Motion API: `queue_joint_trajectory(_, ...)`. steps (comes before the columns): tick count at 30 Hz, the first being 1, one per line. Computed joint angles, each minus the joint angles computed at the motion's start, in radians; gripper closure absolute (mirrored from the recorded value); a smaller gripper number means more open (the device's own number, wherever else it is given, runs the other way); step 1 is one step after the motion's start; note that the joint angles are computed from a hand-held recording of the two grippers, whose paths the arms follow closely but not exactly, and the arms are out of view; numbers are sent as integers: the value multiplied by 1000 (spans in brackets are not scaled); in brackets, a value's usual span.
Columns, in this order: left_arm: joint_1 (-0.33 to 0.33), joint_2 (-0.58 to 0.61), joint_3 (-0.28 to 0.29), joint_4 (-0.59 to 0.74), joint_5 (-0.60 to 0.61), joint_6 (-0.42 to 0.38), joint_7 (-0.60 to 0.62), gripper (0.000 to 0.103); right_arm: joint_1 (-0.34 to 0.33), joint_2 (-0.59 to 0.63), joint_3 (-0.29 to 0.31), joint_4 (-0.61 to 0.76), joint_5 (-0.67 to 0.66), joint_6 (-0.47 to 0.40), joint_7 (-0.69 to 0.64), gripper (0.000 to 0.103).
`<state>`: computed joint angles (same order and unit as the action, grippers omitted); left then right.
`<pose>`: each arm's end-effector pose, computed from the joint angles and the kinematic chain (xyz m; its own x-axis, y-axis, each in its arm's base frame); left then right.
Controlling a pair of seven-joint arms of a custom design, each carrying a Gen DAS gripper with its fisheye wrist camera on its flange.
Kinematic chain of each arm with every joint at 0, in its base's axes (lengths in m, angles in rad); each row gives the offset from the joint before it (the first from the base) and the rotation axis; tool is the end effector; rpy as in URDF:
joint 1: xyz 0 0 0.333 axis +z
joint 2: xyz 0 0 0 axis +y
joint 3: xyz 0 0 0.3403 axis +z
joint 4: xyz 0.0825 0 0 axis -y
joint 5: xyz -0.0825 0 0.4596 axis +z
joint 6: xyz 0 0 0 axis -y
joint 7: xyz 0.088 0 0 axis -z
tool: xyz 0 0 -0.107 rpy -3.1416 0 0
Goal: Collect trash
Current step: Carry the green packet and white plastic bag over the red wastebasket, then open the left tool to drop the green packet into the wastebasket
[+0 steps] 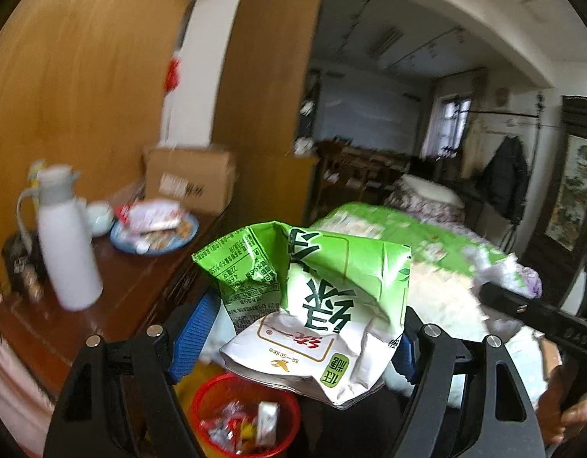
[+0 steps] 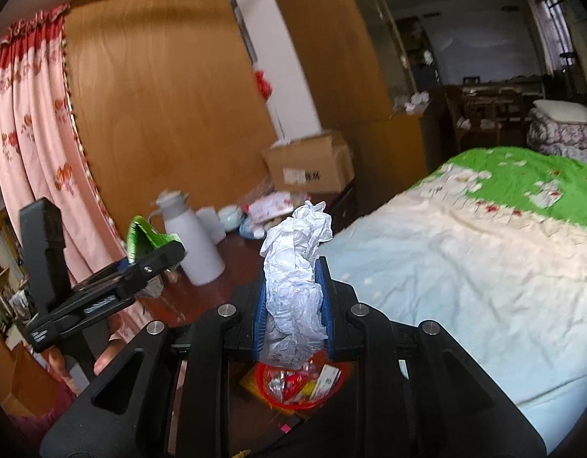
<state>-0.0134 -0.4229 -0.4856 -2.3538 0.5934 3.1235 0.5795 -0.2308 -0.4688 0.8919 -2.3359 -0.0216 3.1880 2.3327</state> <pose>0.4341 -0.3255 0.5836 -0.2843 -0.9441 0.1671 -0.4302 -0.0302 -0.9022 0.4059 0.3933 0.5742 0.2956 -0.9003 -0.3196 -0.4668 0.1558 -0.8705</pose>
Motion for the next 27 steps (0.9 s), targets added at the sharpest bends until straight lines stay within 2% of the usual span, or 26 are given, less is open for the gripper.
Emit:
queue_joint_trajectory(3, -66, 74, 71, 15, -32, -48, 52, 25, -44, 82, 41, 42, -31, -14, -8, 79)
queue_joint_trajectory(5, -148, 133, 150, 30, -89, -90, 123, 25, -76, 119, 69, 61, -60, -21, 2, 79)
queue_joint_trajectory(8, -246, 220, 242, 61, -215, -156, 254, 25, -121, 181, 106, 84, -112, -29, 29, 79)
queue_joint_trajectory(10, -288, 284, 280, 93, -325, -214, 355, 25, -139, 222, 115, 94, -144, -33, 47, 79)
queue_joint_trajectory(14, -289, 391, 282, 154, -480, -311, 490, 25, -161, 294, 116, 108, -206, -35, 85, 79)
queue_joint_trajectory(20, -248, 541, 247, 266, -566, -438, 545, 23, -191, 378, 118, 130, -315, -53, 170, 79)
queue_joint_trajectory(24, -229, 562, 226, 289, -626, -474, 577, 13, -146, 422, 66, 142, -348, -62, 188, 79)
queue_joint_trajectory(27, -234, 545, 231, 277, -595, -478, 547, 10, -104, 450, 30, 151, -350, -69, 176, 79)
